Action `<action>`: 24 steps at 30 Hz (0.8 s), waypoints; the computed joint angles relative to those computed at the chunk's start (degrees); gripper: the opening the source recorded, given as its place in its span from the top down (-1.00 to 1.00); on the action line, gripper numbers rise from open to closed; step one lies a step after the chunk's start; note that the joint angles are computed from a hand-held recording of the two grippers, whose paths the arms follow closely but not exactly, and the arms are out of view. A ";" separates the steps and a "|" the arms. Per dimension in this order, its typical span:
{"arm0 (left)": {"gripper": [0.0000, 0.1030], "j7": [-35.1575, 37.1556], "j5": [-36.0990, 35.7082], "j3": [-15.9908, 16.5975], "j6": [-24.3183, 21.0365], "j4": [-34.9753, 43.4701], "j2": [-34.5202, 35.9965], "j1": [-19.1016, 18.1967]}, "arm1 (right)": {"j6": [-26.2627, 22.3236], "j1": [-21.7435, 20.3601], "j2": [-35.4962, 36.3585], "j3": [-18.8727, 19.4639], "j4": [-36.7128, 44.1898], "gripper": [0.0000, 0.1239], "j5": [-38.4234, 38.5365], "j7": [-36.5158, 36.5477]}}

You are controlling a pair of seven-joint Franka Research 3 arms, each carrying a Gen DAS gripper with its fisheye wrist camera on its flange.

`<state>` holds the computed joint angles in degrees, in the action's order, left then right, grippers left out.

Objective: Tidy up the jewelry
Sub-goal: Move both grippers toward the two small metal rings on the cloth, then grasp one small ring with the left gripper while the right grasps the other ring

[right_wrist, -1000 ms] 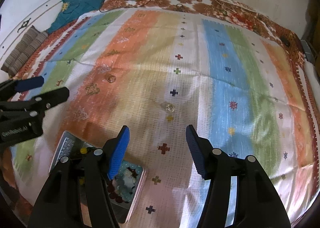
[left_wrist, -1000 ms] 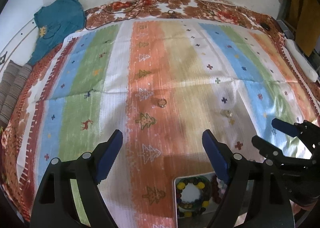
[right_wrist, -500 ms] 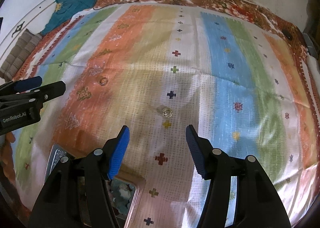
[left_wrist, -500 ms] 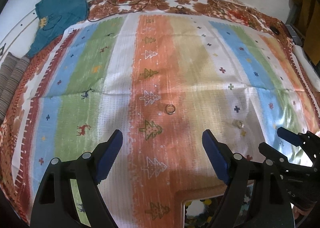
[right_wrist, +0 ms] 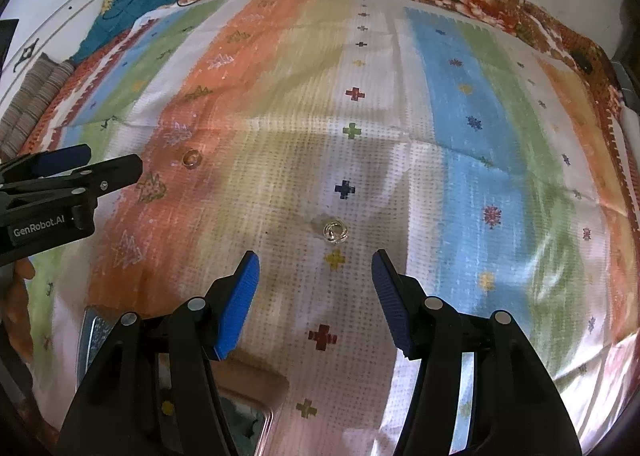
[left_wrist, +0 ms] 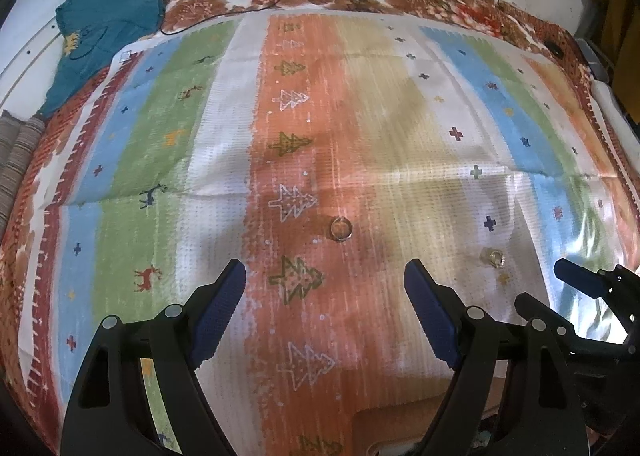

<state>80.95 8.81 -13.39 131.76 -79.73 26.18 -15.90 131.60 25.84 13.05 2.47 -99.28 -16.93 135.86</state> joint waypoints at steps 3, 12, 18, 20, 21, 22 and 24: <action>-0.56 0.73 0.07 -0.05 -1.07 1.68 1.36 -0.13 | -0.49 -0.28 0.57 0.05 0.48 0.06 0.99 -0.88; -0.47 2.09 -0.27 0.02 -4.08 7.06 5.69 -0.68 | -1.41 -0.44 2.99 -0.44 2.85 0.06 2.59 -2.95; -0.34 2.52 -0.75 0.33 -5.72 10.91 8.73 -1.08 | -2.16 -0.58 4.57 -0.90 4.40 0.07 4.00 -4.16; -0.32 2.12 -0.80 0.52 -5.47 11.02 9.09 -1.11 | -2.50 -0.62 5.28 -1.03 5.22 0.15 4.43 -4.61; -0.27 2.00 -0.81 0.55 -5.51 11.12 9.31 -1.13 | -2.65 -0.59 5.60 -1.09 5.59 0.16 4.59 -4.83; -0.21 2.14 -0.89 0.49 -5.69 11.47 9.64 -1.13 | -2.88 -0.58 6.05 -1.14 6.08 0.16 4.74 -5.19; -0.17 2.63 -1.10 0.32 -6.02 12.57 10.61 -1.20 | -3.21 -0.53 6.70 -1.28 6.76 0.16 5.05 -5.73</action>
<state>83.58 7.71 -13.07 125.74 -67.16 36.80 -17.10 128.39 25.31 19.75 1.19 -92.52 -11.88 130.13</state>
